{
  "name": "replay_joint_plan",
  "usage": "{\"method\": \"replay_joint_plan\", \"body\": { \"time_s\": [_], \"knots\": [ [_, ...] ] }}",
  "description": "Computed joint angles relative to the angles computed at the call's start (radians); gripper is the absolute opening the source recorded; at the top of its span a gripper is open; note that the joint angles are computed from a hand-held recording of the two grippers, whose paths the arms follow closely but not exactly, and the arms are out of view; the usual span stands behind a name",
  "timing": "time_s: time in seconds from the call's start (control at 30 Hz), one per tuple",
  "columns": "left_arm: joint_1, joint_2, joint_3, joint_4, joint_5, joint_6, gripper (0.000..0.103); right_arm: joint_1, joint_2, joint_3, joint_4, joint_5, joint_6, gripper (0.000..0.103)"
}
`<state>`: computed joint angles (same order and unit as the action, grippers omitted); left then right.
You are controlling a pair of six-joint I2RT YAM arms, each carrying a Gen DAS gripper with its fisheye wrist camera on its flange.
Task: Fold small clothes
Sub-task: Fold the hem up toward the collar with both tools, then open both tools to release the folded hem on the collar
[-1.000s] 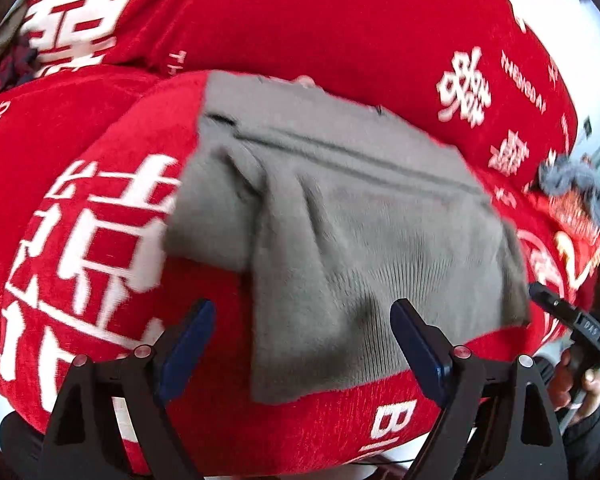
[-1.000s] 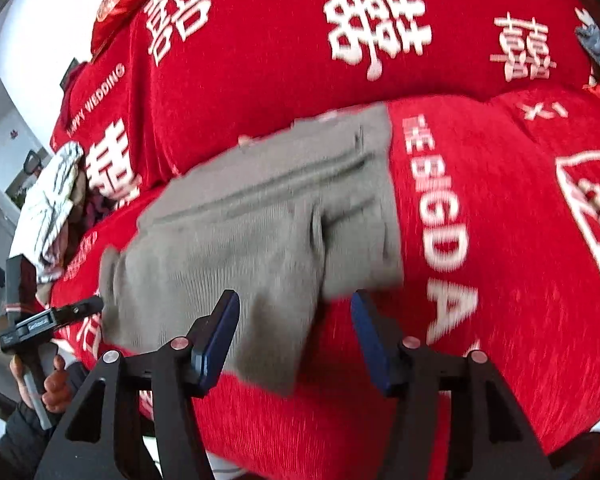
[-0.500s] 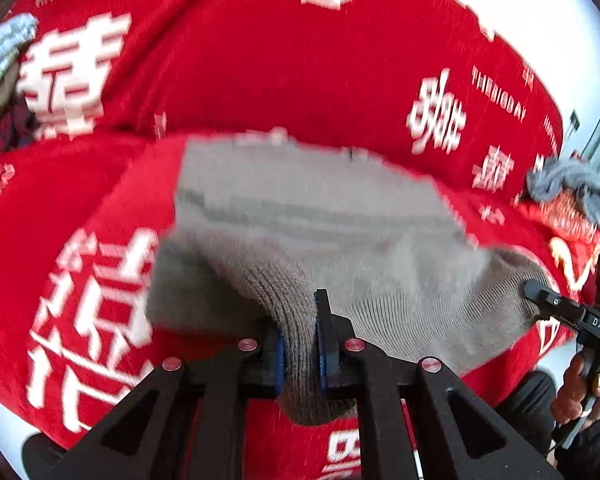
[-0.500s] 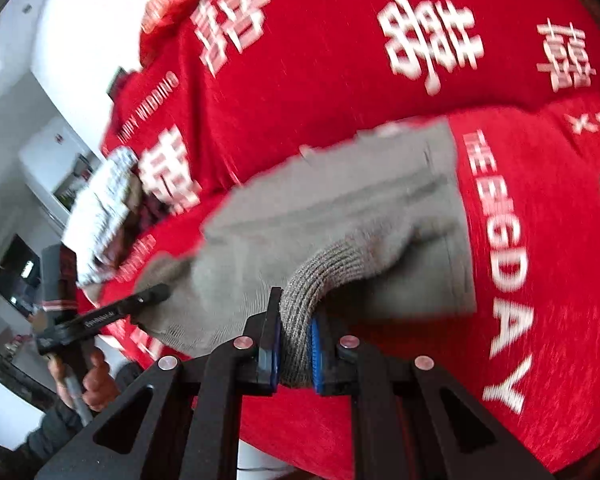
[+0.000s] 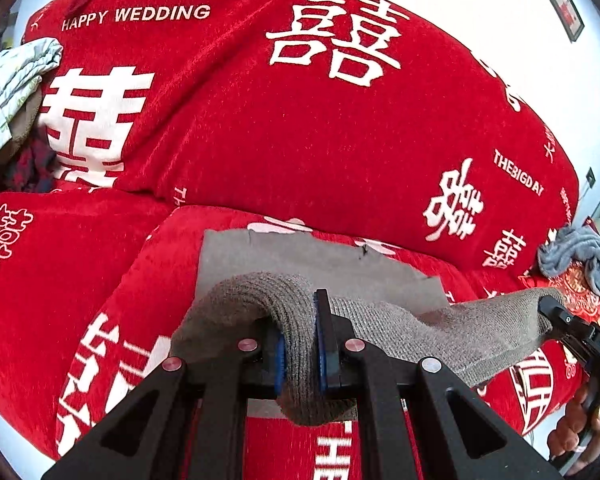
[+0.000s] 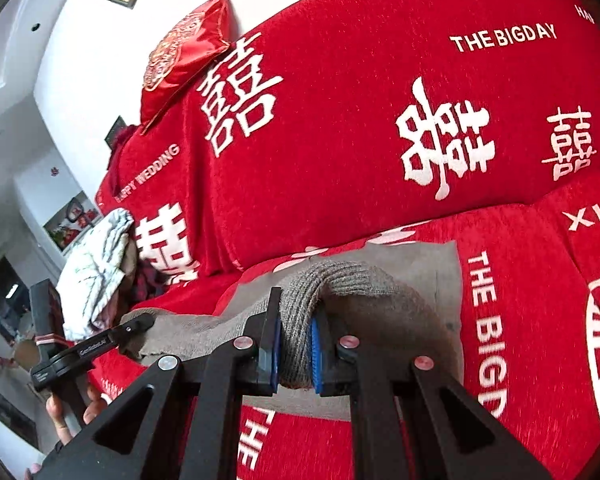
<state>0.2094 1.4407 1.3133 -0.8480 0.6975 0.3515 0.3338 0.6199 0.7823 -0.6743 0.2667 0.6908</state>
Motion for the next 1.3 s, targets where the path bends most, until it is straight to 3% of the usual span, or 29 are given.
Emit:
{"method": "replay_joint_plan", "body": {
  "time_s": [0.37,0.67,1.07,1.13,1.2,1.27,1.3],
  "knots": [
    [-0.137,0.168,0.165,0.003,-0.13,-0.093,0.013,-0.261,0.203,0.033,0.112,-0.196,-0.073,0.012],
    [-0.27,0.409,0.345,-0.019,-0.254,-0.17,0.013,-0.433,0.446,0.018,0.253,-0.307,-0.08,0.012],
    [-0.349,0.765,0.651,-0.103,-0.344,-0.218,0.014,-0.53,0.8,0.055,0.446,-0.359,-0.095,0.012],
    [-0.35,0.814,0.701,-0.132,-0.34,-0.223,0.025,-0.549,0.836,0.057,0.468,-0.382,-0.09,0.013],
    [-0.342,0.868,0.759,-0.169,-0.294,-0.233,0.065,-0.581,0.881,0.06,0.494,-0.446,-0.09,0.017],
    [-0.338,0.869,0.748,-0.143,-0.269,-0.26,0.082,-0.598,0.916,0.07,0.503,-0.486,-0.1,0.018],
    [-0.338,0.87,0.747,-0.136,-0.259,-0.27,0.083,-0.603,0.924,0.069,0.511,-0.496,-0.107,0.023]
  ]
}}
